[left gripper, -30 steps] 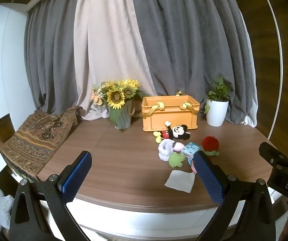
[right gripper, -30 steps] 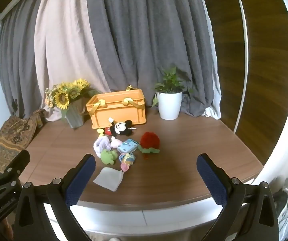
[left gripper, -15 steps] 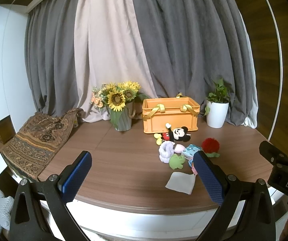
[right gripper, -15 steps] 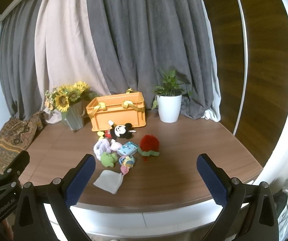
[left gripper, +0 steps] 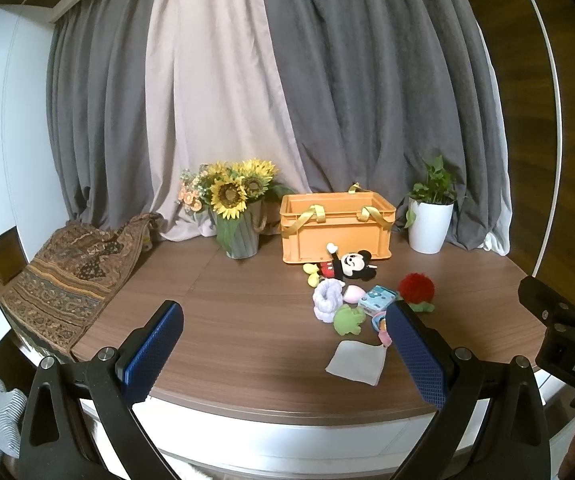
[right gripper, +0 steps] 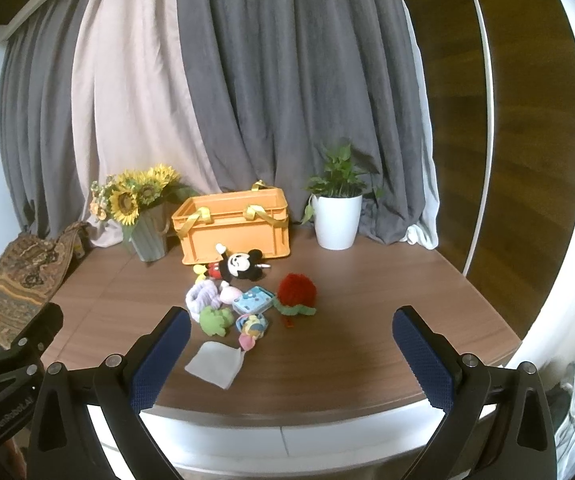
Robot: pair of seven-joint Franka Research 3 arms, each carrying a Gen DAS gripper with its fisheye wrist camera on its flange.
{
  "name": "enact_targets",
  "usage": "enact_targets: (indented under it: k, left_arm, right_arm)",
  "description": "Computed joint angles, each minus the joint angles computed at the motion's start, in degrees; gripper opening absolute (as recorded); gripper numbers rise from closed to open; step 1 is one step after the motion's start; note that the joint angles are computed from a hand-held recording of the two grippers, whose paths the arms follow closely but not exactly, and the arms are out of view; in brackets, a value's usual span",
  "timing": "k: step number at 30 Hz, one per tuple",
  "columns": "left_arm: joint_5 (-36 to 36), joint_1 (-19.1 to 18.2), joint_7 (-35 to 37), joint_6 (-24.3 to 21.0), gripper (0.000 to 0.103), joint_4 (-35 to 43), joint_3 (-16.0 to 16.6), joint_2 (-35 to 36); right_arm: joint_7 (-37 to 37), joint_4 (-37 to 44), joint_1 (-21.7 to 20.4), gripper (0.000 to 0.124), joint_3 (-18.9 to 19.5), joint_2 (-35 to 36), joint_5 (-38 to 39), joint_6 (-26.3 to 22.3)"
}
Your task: Organize soft objects
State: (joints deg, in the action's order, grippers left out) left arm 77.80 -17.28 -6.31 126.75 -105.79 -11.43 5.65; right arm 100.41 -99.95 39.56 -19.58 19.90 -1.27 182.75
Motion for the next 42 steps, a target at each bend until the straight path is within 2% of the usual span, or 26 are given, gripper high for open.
enact_targets:
  k: [37,42]
  left_arm:
    - [0.31,0.0,0.74,1.52,0.103,1.06,0.5,0.94]
    - [-0.4,0.02,1.37,2.55,0.103,2.07,0.81,2.08]
  right_arm:
    - [-1.45,0.48,-0.09,0.102,0.04,0.51,1.78,0.46]
    - [-2.56,1.56,-2.54,0.102,2.75,0.98,2.38,-0.57]
